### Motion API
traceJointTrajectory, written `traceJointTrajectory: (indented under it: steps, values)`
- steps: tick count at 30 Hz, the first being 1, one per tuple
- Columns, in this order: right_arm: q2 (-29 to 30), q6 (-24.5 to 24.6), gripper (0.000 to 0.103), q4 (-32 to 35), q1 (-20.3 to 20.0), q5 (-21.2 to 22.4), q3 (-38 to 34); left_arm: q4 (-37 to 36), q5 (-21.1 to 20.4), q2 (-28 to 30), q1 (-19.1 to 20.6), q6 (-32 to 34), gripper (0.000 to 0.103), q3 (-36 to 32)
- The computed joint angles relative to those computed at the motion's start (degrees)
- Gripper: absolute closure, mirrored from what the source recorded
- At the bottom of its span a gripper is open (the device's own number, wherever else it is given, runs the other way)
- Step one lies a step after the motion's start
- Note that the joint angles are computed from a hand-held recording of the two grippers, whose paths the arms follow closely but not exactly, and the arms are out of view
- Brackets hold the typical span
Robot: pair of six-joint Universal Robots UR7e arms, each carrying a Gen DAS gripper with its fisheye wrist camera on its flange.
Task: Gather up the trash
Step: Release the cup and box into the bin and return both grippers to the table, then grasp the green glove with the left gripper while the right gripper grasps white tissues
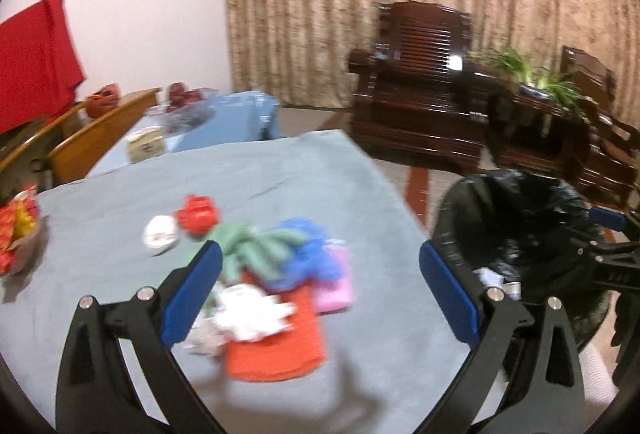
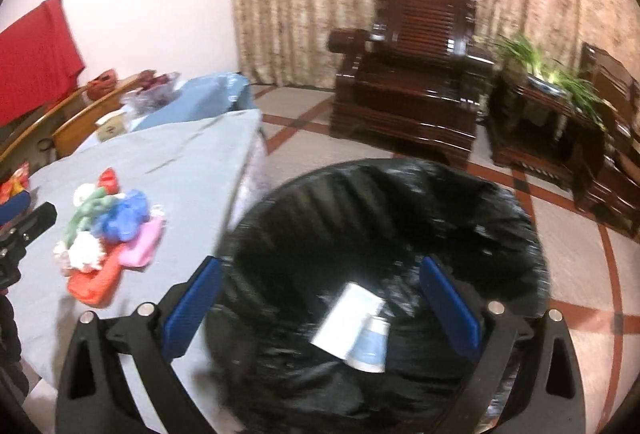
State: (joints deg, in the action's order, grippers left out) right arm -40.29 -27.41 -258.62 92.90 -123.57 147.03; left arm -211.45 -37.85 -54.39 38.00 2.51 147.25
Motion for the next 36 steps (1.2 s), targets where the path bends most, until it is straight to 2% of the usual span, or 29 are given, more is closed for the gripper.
traceJointTrajectory:
  steps: [5, 10, 14, 18, 20, 26, 31, 35, 36]
  values:
    - [2.9, 0.8, 0.006, 4.1, 3.9, 0.1, -3.7, 0.1, 3.4, -5.0, 2.8, -0.1, 0.007, 2.3]
    - [6.0, 1.2, 0.006, 6.8, 6.3, 0.6, -7.2, 1.4, 4.8, -8.0, 6.9, 0.7, 0.008, 2.7]
    - [8.0, 1.2, 0.006, 8.9, 7.6, 0.8, -9.8, 1.5, 5.3, -7.8, 9.9, 0.9, 0.02, 2.4]
    - [10.4, 1.0, 0.01, 11.4, 8.5, 1.0, -12.6, 1.5, 4.7, -7.0, 13.2, 1.8, 0.025, 1.4]
    - [11.0, 1.1, 0.017, 13.1, 8.5, 1.3, -13.5, 1.0, 4.3, -6.0, 14.7, 2.6, 0.029, 0.9]
    - [12.6, 1.2, 0.027, 16.2, 8.7, 1.5, -15.3, -0.9, 3.2, -2.7, 17.5, 4.2, 0.03, -0.7]
    - [13.6, 0.9, 0.028, 17.9, 8.9, 1.1, -16.5, -2.9, 1.5, -0.3, 19.2, 7.0, 0.031, -2.9]
    - [13.6, 0.8, 0.028, 18.9, 8.8, 1.1, -16.8, -1.7, -0.8, 0.1, 20.5, 7.2, 0.036, -4.2]
    - [13.5, 0.8, 0.028, 19.0, 8.7, 1.1, -16.8, -0.8, -1.6, -0.2, 20.9, 6.7, 0.039, -4.6]
